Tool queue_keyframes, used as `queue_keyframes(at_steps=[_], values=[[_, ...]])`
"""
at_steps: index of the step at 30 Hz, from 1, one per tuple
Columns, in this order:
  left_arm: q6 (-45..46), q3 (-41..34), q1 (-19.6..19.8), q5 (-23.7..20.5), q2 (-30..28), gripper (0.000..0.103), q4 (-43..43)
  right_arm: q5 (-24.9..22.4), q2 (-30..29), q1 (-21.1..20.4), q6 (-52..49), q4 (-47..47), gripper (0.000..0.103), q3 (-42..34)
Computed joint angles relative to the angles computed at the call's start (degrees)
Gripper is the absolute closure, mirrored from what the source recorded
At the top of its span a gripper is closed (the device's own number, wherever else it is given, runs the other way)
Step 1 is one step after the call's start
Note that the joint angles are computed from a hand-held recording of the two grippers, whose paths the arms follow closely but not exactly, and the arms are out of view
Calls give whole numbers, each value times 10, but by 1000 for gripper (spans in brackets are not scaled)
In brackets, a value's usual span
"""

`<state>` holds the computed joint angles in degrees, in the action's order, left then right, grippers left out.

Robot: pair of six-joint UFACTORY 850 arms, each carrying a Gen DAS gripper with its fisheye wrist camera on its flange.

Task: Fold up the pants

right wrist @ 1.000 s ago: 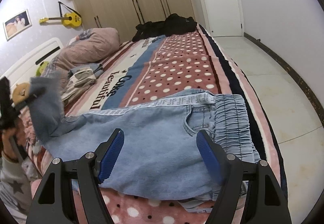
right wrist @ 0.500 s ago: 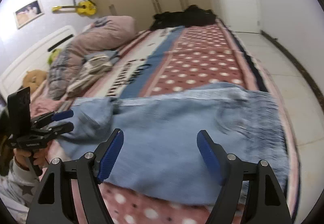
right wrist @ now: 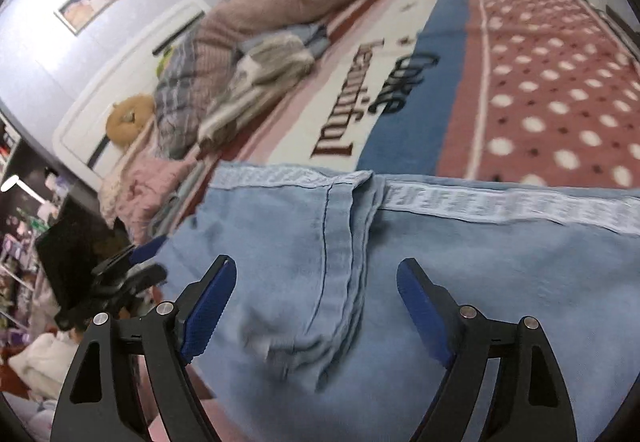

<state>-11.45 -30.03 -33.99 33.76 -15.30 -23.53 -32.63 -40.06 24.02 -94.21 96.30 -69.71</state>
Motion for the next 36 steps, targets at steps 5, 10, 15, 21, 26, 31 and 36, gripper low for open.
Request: queue_keyframes(at_steps=[5, 10, 15, 21, 26, 31, 36], values=[[-40, 12, 11, 7, -7, 37, 65, 25, -29, 16, 4, -3, 29, -37], [-44, 21, 6, 19, -8, 37, 84, 38, -32, 31, 3, -33, 88, -44], [7, 18, -5, 15, -13, 38, 32, 55, 3, 36, -155, 133, 92, 9], [63, 8, -18, -7, -16, 77, -41, 53, 45, 34, -302, 295, 94, 57], [111, 4, -35, -8, -6, 79, -91, 46, 72, 19, -296, 302, 94, 80], [118, -6, -33, -26, -6, 79, -96, 83, 72, 15, -204, 218, 94, 76], [139, -15, -32, -55, -16, 65, -115, 98, 47, 8, -119, 155, 72, 71]])
